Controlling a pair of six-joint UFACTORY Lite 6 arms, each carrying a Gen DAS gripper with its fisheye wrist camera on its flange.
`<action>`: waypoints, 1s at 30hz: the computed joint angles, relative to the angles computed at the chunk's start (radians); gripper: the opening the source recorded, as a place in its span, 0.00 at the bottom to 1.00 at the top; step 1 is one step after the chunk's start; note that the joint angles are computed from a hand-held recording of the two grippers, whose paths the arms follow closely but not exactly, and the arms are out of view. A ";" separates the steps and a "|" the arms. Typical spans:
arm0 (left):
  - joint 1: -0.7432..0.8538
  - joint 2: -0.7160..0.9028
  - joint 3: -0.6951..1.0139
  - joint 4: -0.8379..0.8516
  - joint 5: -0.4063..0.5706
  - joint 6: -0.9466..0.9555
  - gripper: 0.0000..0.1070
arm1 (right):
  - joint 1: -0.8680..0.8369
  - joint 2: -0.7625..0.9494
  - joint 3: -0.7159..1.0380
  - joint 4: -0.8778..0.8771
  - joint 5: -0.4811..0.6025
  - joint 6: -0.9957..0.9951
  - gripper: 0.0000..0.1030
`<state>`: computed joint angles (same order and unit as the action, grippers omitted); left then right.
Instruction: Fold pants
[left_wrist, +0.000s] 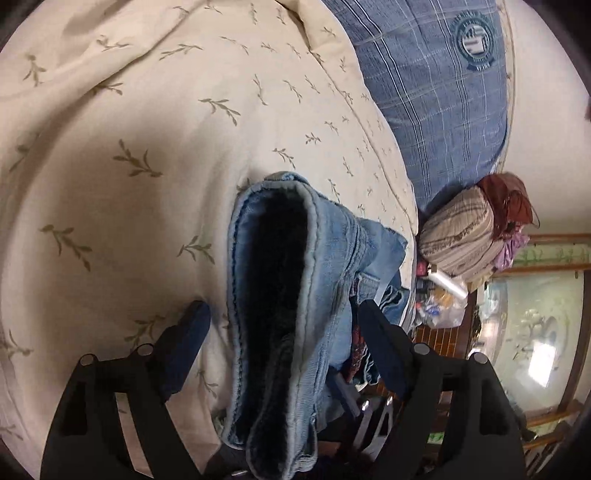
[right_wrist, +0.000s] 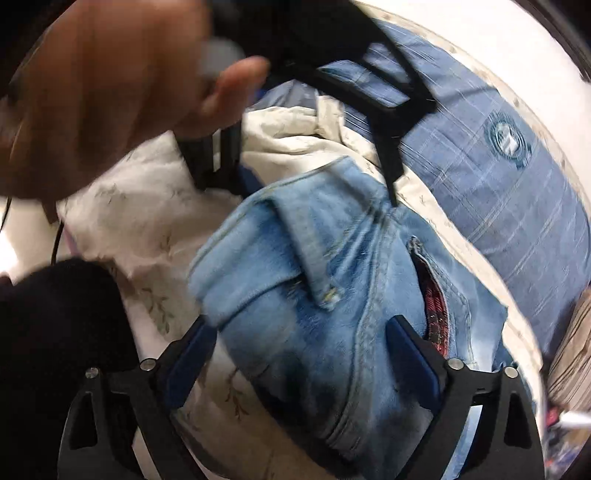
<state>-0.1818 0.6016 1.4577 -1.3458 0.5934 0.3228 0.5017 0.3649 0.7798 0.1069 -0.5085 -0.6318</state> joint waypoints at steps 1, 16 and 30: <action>-0.002 -0.001 0.004 0.014 0.000 0.001 0.72 | -0.030 -0.015 0.006 -0.103 0.032 0.101 0.74; -0.127 -0.036 0.134 0.495 -0.065 -0.492 0.43 | -0.254 -0.276 -0.086 -0.964 0.084 0.982 0.29; -0.201 -0.005 0.306 0.747 -0.025 -0.749 0.22 | -0.432 -0.282 -0.004 -1.422 -0.060 1.436 0.29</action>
<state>-0.3832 0.5968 1.7638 -0.5988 0.5688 -0.4266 0.0697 0.0826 0.7755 -1.3155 -0.5689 0.8039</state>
